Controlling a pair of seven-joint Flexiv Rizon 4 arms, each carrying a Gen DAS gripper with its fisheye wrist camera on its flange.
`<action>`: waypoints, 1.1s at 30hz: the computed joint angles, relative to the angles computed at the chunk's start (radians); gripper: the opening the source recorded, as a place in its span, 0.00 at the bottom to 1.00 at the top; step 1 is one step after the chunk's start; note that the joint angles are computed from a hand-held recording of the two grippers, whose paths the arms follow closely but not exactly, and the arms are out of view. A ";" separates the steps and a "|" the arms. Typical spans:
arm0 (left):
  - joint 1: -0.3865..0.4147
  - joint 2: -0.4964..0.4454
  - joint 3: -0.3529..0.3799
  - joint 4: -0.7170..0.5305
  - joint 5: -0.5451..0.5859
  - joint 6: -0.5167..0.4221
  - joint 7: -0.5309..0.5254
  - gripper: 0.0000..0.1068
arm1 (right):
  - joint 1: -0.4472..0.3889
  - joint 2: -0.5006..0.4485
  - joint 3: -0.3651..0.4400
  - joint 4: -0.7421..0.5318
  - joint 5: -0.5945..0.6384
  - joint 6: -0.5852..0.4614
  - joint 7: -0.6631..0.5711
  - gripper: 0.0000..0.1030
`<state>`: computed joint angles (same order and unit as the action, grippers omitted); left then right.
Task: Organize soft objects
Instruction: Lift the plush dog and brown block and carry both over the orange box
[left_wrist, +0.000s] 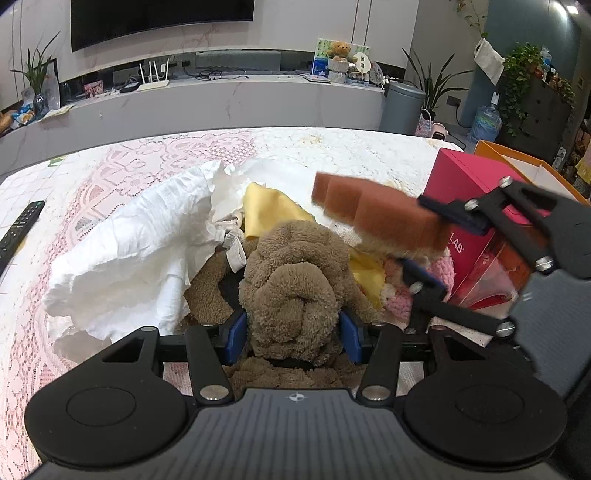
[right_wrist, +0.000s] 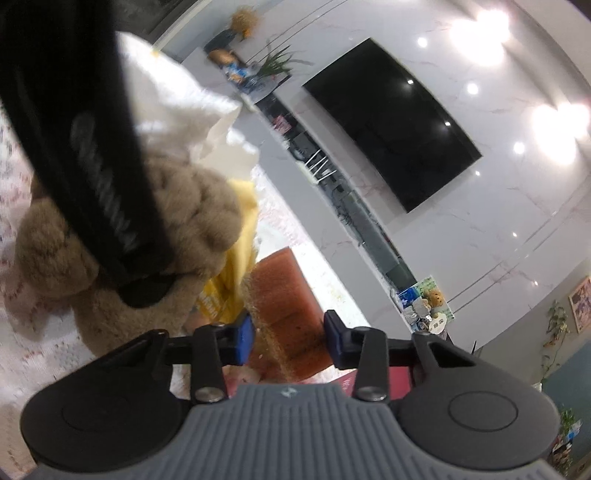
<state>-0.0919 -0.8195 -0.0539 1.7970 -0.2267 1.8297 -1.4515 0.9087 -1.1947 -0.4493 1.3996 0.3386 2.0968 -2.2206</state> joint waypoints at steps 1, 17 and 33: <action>-0.004 0.000 0.003 0.003 0.002 0.009 -0.001 0.55 | -0.003 0.009 0.007 0.009 0.003 0.015 0.003 0.36; -0.238 0.113 0.140 0.123 -0.160 0.116 0.005 0.53 | -0.165 0.411 0.328 0.394 -0.065 0.081 0.208 0.34; -0.227 0.147 -0.021 -0.150 -0.048 -0.251 0.065 0.53 | -0.399 0.723 0.322 0.641 -0.174 -0.127 0.470 0.34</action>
